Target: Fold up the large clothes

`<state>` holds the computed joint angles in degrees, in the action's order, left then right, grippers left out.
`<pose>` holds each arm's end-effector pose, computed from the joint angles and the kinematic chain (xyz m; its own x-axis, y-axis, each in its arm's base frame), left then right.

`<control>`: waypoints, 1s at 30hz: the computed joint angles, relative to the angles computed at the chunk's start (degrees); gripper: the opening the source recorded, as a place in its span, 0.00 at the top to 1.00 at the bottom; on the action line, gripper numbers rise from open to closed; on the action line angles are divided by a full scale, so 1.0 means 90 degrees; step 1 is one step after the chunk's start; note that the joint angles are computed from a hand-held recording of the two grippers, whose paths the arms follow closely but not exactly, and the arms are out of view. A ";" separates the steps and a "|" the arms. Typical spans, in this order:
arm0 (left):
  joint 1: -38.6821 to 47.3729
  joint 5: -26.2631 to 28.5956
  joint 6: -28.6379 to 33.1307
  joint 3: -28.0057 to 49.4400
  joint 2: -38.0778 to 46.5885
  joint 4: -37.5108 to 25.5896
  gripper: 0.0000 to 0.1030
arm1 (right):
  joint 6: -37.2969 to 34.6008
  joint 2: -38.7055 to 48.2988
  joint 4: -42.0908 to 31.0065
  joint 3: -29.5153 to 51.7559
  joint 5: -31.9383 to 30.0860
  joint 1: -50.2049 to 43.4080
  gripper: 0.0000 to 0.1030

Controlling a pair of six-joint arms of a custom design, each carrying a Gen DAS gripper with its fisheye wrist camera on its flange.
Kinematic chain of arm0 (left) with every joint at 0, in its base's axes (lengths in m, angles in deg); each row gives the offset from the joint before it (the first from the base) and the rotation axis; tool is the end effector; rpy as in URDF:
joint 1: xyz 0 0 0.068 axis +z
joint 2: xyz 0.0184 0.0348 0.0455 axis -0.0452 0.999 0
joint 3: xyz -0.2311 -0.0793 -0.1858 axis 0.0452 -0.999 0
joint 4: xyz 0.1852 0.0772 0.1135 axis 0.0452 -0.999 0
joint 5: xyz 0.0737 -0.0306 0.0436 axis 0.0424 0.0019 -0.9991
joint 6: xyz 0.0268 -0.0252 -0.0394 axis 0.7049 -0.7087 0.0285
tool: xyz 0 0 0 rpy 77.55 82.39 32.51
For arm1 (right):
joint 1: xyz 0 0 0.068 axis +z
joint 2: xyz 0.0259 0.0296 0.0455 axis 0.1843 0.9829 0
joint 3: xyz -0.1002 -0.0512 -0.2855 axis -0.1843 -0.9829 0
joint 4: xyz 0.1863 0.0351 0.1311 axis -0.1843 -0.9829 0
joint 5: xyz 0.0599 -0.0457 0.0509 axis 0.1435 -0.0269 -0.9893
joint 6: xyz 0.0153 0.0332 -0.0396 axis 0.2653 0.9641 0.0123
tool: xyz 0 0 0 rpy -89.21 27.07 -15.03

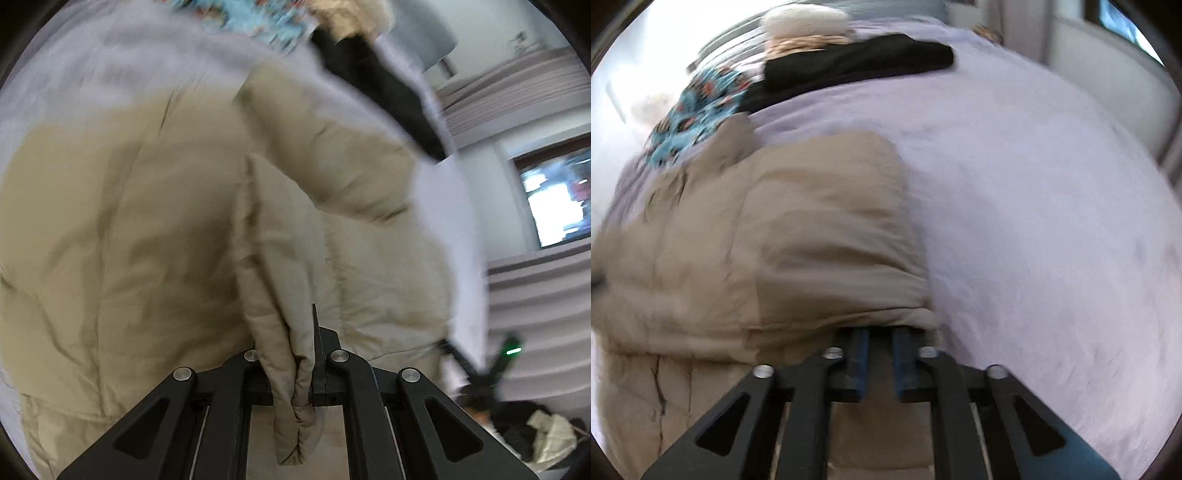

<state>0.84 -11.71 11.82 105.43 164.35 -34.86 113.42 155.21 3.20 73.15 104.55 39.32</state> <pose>0.3883 0.0023 0.1500 -0.9706 0.1849 -0.1538 0.2400 0.7875 -0.5676 0.1560 0.0719 0.1518 -0.7320 0.5198 -0.4404 0.5235 0.8429 0.1246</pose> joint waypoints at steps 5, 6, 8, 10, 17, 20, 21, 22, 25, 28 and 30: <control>0.0090 0.0113 -0.0121 -0.0396 0.0195 0.0561 0.92 | 0.0063 -0.0481 -0.0507 -0.0032 -0.0244 0.0030 0.95; 0.0105 0.0042 -0.0079 -0.0432 0.0164 0.0609 0.92 | 0.0215 -0.0700 -0.0764 -0.0024 -0.0245 0.0064 0.95; 0.0154 -0.0156 0.0148 -0.0542 0.0012 0.0658 0.92 | 0.0912 -0.1301 -0.1619 0.0050 -0.0112 0.0214 0.94; 0.0124 -0.0298 0.0283 -0.0531 -0.0106 0.0653 0.92 | 0.1532 -0.1826 -0.2470 0.0213 0.0243 0.0405 0.94; 0.0168 -0.0437 0.0393 -0.0636 -0.0076 0.0826 0.92 | -0.1307 -0.1452 -0.0699 0.0621 -0.1050 -0.1745 0.93; 0.0139 -0.0553 0.0476 -0.0749 -0.0063 0.1001 0.92 | -0.1958 0.0004 0.0700 0.0605 -0.1867 -0.2342 0.93; 0.0138 -0.0558 0.0467 -0.0690 -0.0042 0.0952 0.92 | -0.2011 0.0622 0.1029 0.0589 -0.1826 -0.2352 0.94; 0.0157 -0.0567 0.0465 -0.0620 -0.0031 0.0886 0.92 | -0.1961 0.1034 0.1341 0.0520 -0.1891 -0.2348 0.94; 0.0292 -0.0972 0.0465 -0.0739 -0.0393 0.1198 0.83 | -0.1613 0.1441 0.2261 0.0079 -0.1904 -0.2276 0.94; 0.0604 -0.1288 0.0396 -0.0628 -0.0665 0.1290 0.83 | -0.1499 0.1361 0.2214 0.0058 -0.1891 -0.2253 0.94; 0.0763 -0.1169 0.0392 -0.0527 -0.0850 0.1199 0.83 | -0.1528 0.1266 0.2047 0.0094 -0.1885 -0.2235 0.94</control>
